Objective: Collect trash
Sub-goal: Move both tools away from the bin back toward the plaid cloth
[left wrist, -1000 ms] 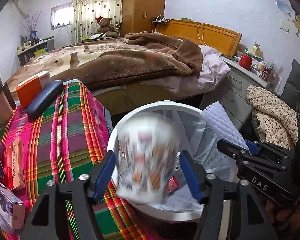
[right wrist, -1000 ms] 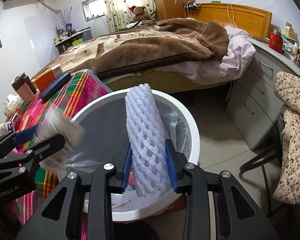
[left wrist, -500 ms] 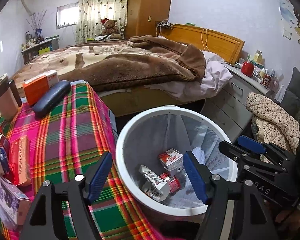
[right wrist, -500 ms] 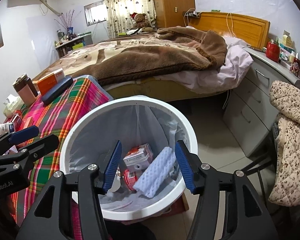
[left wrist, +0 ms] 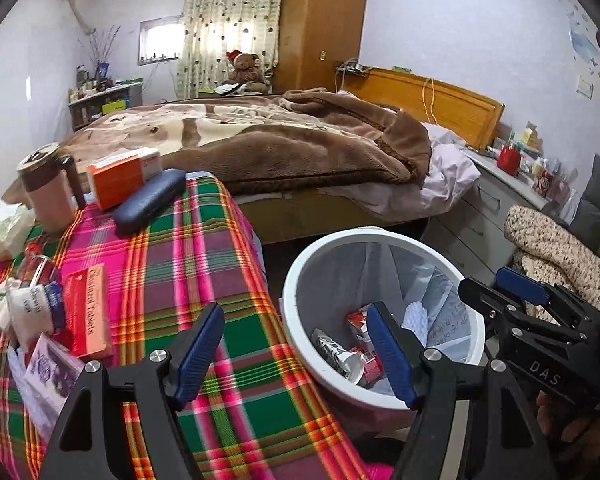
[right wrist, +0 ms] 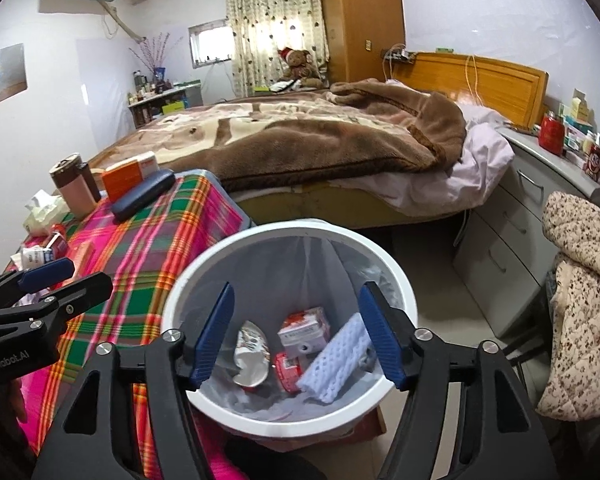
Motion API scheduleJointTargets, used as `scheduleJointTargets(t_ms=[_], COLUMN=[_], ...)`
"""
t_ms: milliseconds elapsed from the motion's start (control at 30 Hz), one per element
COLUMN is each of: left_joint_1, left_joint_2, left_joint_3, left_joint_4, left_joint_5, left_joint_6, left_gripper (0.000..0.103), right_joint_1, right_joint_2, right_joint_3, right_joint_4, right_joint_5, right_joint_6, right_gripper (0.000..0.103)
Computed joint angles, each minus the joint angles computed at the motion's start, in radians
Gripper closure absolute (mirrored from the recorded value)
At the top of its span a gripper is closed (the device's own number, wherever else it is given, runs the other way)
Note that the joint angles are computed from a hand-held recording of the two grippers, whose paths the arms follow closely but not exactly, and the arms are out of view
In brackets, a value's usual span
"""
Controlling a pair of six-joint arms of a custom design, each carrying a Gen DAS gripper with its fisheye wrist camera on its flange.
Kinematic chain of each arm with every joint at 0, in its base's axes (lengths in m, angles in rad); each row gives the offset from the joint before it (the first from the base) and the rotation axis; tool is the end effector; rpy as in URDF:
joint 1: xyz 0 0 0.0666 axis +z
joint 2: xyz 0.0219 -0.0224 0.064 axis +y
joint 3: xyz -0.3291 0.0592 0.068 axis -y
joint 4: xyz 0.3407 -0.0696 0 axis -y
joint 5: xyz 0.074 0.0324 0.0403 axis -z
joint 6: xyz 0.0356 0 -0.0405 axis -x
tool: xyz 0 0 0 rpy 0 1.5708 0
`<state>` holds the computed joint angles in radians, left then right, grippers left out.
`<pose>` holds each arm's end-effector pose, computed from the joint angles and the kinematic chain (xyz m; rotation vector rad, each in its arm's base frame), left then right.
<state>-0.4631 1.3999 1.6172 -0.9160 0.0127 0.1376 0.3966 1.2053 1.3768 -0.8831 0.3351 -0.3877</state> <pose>0.4017 -0.2015 0.4693 0.3779 2.2598 -0.3297 0.3597 0.1375 0.4500 0.1628 2.2298 0.0419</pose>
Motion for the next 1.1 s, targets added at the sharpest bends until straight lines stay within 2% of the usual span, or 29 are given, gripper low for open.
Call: scheduleJointTargets(t_ms=[400,500,867,1100], left_joint_1=[0.103,0.152,0.348,0.462], left_joint_2=[-0.125,-0.161,-0.208,-0.189], left_joint_3=[-0.104,-0.136,-0.180,-0.168], left_joint_4=[0.025,0.023,0.012,0.002], left_joint_5=[0.005,0.008,0.026,0.060], left_joint_6=[0.005,0.006,0.008,0.003], left_gripper=[0.028,0.027,0.026,0.026], right_joint_1=[0.060,0.079,0.160,0.207], right_joint_2=[0.012,0.025,0.133,0.182], right_joint_3=[0.013,0.017,0.095,0.136], right_joint_4=[0.049,0.073,0.100,0.087], right_joint_5=[0.000,-0.014,-0.089,-0.135], right_joint_6=[0.005,0.002,0.008,0.028], right_gripper=[0.035,0.028,0.028,0.028])
